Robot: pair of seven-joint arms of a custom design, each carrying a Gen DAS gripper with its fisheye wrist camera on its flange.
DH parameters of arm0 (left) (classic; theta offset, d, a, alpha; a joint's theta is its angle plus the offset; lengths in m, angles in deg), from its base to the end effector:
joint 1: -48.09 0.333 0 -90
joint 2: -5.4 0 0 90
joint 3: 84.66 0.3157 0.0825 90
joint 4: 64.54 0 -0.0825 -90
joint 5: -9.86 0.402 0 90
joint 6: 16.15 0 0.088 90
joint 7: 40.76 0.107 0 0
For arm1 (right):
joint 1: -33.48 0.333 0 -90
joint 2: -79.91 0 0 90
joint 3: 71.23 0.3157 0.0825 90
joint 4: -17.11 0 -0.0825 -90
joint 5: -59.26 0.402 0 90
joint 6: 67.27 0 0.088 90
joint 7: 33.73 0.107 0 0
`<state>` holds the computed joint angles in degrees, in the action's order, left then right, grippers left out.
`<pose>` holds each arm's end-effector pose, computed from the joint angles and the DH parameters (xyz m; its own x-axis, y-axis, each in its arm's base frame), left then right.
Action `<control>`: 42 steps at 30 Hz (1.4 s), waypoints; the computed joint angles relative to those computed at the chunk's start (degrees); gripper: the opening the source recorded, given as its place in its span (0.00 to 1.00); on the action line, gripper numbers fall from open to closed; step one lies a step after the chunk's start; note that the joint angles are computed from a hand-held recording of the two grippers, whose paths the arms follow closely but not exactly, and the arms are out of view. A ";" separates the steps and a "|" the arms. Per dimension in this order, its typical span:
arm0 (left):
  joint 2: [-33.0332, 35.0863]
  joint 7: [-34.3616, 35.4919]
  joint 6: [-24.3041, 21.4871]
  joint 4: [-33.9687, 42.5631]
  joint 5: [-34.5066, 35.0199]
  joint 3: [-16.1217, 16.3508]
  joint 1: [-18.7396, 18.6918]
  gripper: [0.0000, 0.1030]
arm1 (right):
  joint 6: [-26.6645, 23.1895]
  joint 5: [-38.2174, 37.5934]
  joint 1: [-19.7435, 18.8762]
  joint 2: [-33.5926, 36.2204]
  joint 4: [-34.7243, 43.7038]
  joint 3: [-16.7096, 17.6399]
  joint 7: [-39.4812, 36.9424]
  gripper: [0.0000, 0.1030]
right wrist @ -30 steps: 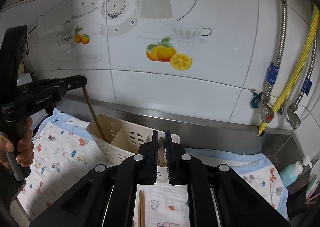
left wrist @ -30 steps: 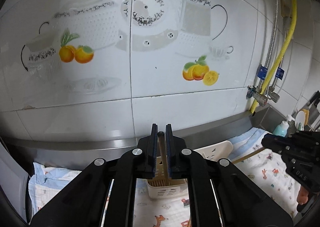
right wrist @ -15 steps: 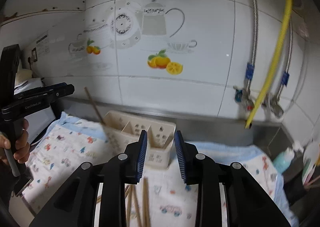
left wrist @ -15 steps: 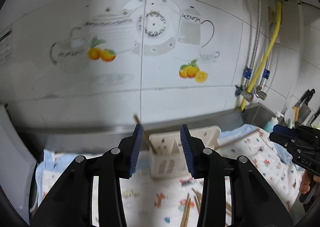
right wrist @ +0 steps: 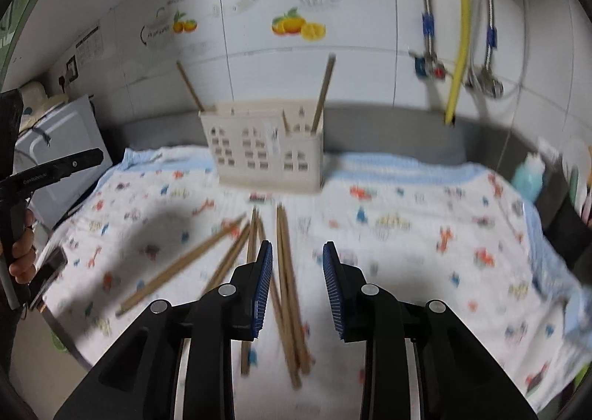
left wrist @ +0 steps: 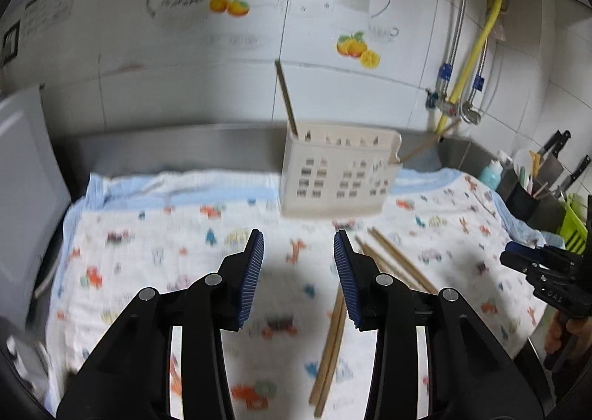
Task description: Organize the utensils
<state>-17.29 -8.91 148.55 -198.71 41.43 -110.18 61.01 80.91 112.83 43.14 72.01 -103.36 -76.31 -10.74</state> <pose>0.4807 -0.1615 0.5585 0.1946 -0.9697 0.1473 -0.5308 -0.2304 -0.8156 0.5718 0.0290 0.5358 0.5736 -0.8170 -0.0583 -0.5269 -0.3136 -0.7899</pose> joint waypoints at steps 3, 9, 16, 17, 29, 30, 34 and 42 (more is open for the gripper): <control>-2.11 -0.30 -0.91 -3.37 -0.69 -0.35 -1.03 0.39 | 0.79 -0.32 -0.06 -1.01 -2.95 -0.23 -0.33 0.23; -4.53 0.39 -0.16 -8.75 -4.88 -0.28 -2.98 0.39 | -0.31 -1.34 0.05 -1.70 -6.77 -0.90 -1.10 0.14; -4.21 3.76 0.44 -12.64 -10.22 -0.04 -5.35 0.39 | -1.80 -2.95 -0.68 1.33 -5.80 -0.52 -0.24 0.09; -4.02 4.27 0.49 -12.94 -10.70 -0.04 -5.68 0.39 | -2.14 -3.43 -0.94 1.94 -5.26 -0.30 0.10 0.09; -0.12 10.81 1.61 -13.15 -15.28 1.42 -9.10 0.38 | -3.72 -7.47 -3.63 6.85 -1.74 2.42 1.19 0.09; 0.63 11.54 1.68 -12.79 -15.61 1.78 -9.49 0.38 | -3.39 -7.86 -3.72 7.09 -1.67 2.64 1.26 0.09; 2.77 12.38 0.03 -11.01 -14.62 1.60 -9.33 0.29 | -3.38 -7.86 -4.17 7.67 -1.35 3.15 1.22 0.09; 4.58 11.33 -0.12 -10.04 -13.01 3.36 -10.21 0.24 | -3.55 -8.18 -4.65 8.04 -0.92 3.48 1.41 0.09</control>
<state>-12.71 2.42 148.43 -208.75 28.42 -106.82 50.80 77.36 104.65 38.49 80.05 -104.28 -72.83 -9.32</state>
